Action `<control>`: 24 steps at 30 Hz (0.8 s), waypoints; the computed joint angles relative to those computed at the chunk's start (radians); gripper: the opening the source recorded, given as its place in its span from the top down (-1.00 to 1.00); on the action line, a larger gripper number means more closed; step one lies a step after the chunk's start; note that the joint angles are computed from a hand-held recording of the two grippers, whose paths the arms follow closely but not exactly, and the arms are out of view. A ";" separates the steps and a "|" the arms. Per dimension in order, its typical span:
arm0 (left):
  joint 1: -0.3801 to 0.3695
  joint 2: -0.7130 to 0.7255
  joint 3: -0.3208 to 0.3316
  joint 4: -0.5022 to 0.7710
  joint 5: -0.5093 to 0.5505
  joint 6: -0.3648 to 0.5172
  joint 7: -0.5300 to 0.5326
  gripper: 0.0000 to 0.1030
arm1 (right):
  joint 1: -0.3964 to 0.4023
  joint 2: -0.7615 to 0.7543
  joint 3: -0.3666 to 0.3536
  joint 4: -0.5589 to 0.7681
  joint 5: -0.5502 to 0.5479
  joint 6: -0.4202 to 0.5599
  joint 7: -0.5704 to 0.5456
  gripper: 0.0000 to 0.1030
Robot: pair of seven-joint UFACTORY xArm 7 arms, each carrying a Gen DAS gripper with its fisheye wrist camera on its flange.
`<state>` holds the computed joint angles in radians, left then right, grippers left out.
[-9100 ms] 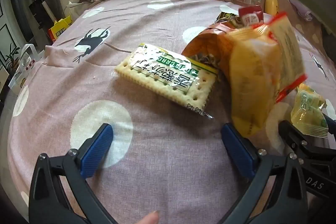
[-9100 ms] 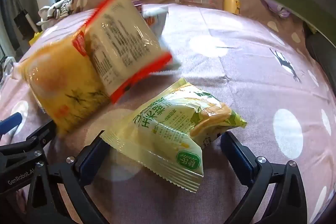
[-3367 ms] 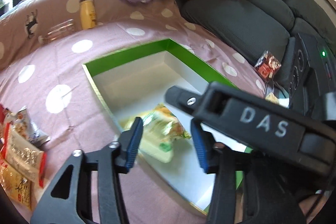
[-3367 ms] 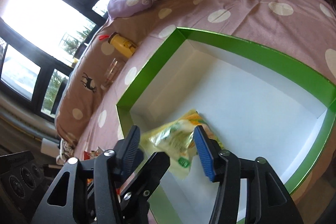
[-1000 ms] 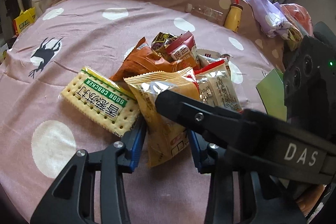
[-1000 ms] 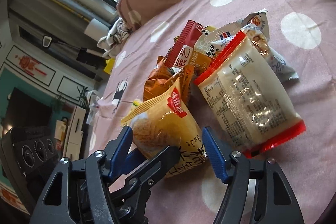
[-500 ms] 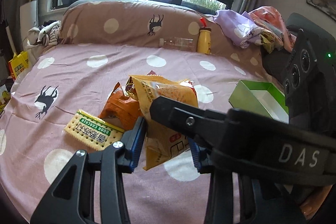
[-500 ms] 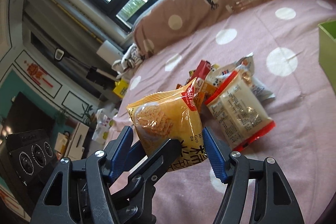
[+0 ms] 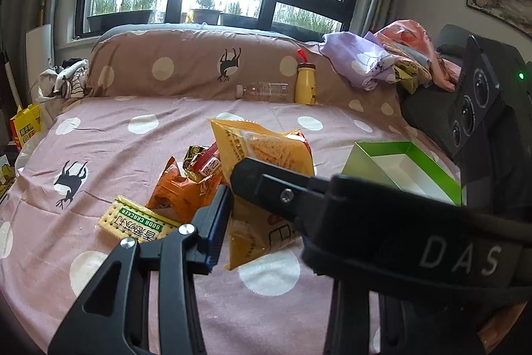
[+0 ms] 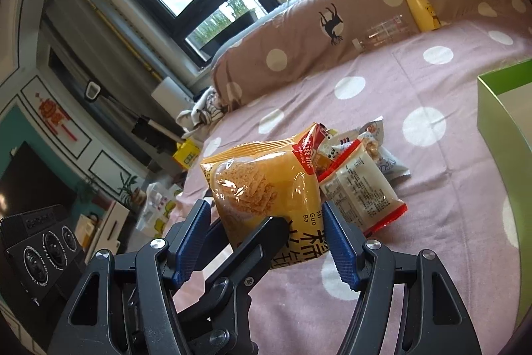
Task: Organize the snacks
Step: 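Lift the biscuit bag into the green box and release it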
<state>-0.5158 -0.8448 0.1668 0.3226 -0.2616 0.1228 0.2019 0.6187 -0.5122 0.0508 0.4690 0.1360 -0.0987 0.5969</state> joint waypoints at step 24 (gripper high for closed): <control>-0.227 0.153 -0.056 0.151 0.055 -0.074 0.000 0.22 | -0.273 -0.411 0.075 -0.184 -0.019 0.115 0.134 -0.37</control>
